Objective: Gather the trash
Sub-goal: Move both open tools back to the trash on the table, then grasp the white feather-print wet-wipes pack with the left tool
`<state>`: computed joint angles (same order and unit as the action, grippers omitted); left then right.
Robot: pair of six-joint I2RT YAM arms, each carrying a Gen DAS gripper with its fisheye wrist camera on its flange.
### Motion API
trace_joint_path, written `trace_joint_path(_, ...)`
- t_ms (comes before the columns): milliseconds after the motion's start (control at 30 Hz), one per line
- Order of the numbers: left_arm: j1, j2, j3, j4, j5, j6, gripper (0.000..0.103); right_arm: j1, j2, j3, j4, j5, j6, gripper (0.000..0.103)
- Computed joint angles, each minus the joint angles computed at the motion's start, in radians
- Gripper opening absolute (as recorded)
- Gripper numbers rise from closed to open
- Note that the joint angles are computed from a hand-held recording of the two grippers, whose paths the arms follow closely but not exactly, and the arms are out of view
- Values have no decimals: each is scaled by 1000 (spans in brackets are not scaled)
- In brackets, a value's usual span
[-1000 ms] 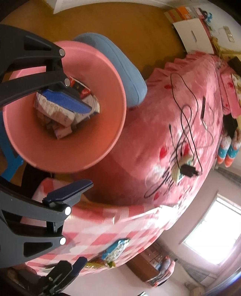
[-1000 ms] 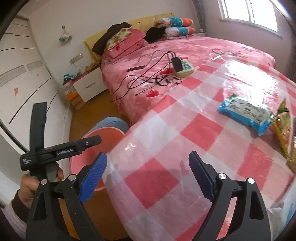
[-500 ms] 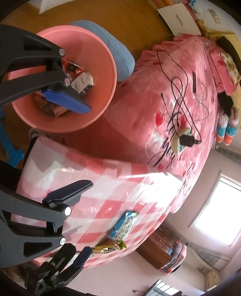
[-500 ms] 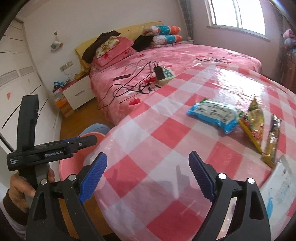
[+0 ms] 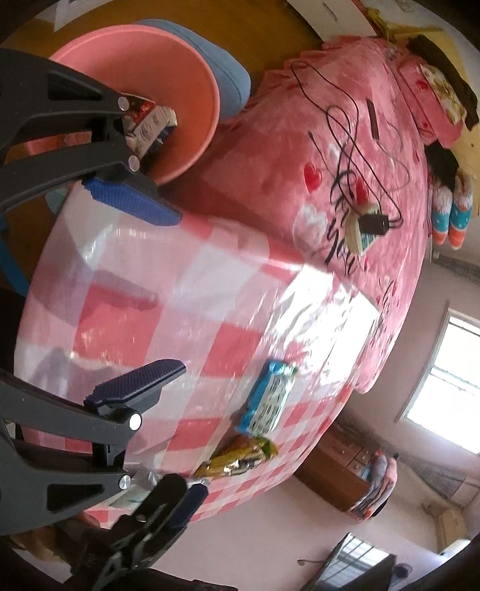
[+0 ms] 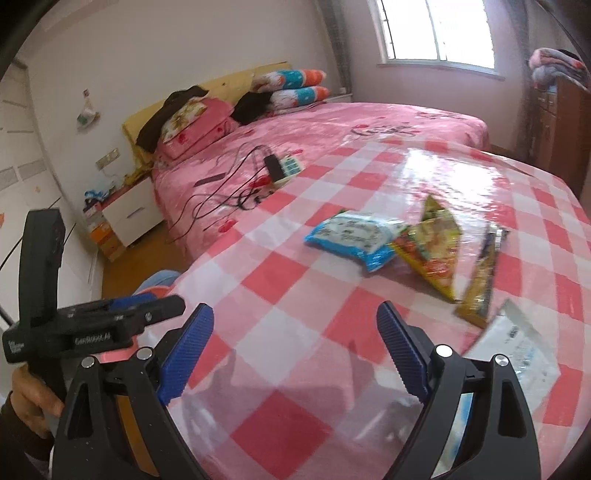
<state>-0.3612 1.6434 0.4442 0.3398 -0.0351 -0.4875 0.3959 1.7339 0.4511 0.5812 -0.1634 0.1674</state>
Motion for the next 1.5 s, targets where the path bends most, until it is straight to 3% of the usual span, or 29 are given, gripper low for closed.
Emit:
trace_joint_path(367, -148, 67, 117, -57, -59, -23, 75, -202, -34, -64, 70, 17, -51, 89)
trace_joint_path(800, -304, 156, 271, -127, -112, -13, 76, -397, 27, -49, 102, -19, -103, 89)
trace_joint_path(1500, -489, 295, 500, -216, -58, 101, 75, -540, 68, -27, 102, -57, -158, 89)
